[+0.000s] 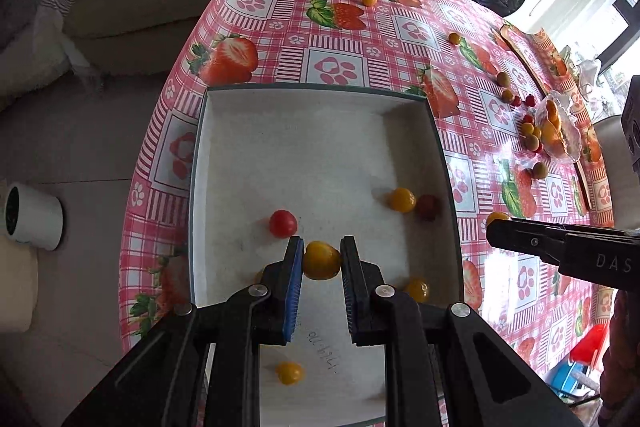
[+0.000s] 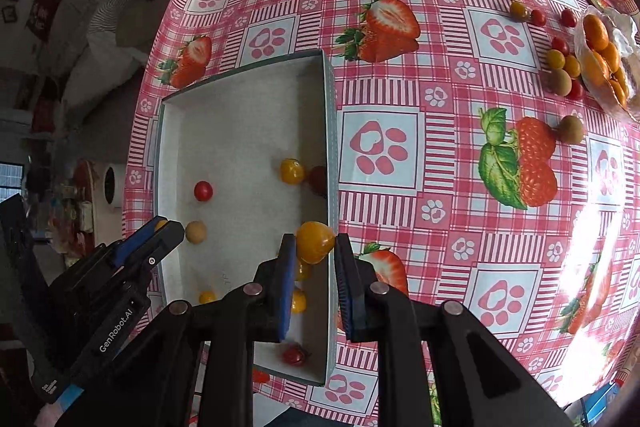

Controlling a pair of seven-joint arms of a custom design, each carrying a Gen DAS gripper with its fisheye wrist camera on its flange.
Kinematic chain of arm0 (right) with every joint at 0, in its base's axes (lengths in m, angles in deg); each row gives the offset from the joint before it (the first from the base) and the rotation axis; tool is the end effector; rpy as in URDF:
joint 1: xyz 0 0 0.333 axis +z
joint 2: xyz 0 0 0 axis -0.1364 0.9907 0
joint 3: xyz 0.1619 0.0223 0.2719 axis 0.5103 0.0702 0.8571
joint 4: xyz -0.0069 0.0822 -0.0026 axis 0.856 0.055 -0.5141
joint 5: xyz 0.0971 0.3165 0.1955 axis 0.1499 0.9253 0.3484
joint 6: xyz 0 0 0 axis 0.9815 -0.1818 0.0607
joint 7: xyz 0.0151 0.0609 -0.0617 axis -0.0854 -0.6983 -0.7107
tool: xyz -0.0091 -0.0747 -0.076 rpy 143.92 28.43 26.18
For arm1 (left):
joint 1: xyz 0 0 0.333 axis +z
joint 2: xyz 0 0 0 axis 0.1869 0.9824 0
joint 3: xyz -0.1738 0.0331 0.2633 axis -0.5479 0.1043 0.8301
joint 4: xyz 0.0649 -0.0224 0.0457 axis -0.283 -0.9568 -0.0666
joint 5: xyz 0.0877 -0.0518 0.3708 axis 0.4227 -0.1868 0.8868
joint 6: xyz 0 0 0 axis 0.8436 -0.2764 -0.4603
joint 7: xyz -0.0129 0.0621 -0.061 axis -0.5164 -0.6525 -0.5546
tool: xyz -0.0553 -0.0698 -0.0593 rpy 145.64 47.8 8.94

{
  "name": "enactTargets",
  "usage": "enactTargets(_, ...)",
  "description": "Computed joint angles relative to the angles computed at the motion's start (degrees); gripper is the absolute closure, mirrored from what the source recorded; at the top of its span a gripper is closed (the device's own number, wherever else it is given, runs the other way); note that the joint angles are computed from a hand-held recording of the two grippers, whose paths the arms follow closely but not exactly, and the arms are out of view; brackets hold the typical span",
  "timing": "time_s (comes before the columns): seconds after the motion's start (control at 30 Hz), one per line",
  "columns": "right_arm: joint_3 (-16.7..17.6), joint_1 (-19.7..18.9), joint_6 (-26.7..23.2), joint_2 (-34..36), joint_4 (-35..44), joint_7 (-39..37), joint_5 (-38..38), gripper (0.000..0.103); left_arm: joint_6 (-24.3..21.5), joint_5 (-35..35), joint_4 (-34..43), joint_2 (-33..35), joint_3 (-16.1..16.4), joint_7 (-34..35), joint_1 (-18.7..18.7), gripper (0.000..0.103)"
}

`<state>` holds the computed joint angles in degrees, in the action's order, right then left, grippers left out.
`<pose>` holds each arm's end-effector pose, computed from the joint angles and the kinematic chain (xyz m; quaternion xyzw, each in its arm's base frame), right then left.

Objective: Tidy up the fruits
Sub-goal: 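Carry both yellow tomatoes over the white tray, then open both tools to release the yellow tomatoes into the tray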

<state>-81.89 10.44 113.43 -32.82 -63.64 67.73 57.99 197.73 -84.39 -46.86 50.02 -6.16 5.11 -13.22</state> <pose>0.4923 0.2094 0.4156 -0.6224 0.7634 0.0797 0.1532 0.5197 -0.3794 0.4069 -0.6105 0.7722 -0.1738 0.0291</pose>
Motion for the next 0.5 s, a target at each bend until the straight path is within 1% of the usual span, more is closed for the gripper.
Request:
enactTargets(0.17, 0.33, -0.48, 0.22, 4.74, 4.89, -0.53, -0.53, 0.082, -0.87, 1.87, 5.50, 4.64, 1.24, 0.55, -0.22, 0.083)
enactTargets(0.37, 1.67, -1.43, 0.75, 11.24, 10.93, -0.84, -0.33, 0.082, -3.68, 3.76, 13.26, 11.01, 3.07, 0.25, -1.23, 0.083)
enactTargets(0.5, 2.57, -2.05, 0.90, 14.98, 14.10, -0.59, -0.70, 0.082, -5.51, 5.41, 16.66, 14.07, 4.30, -0.39, -2.15, 0.083)
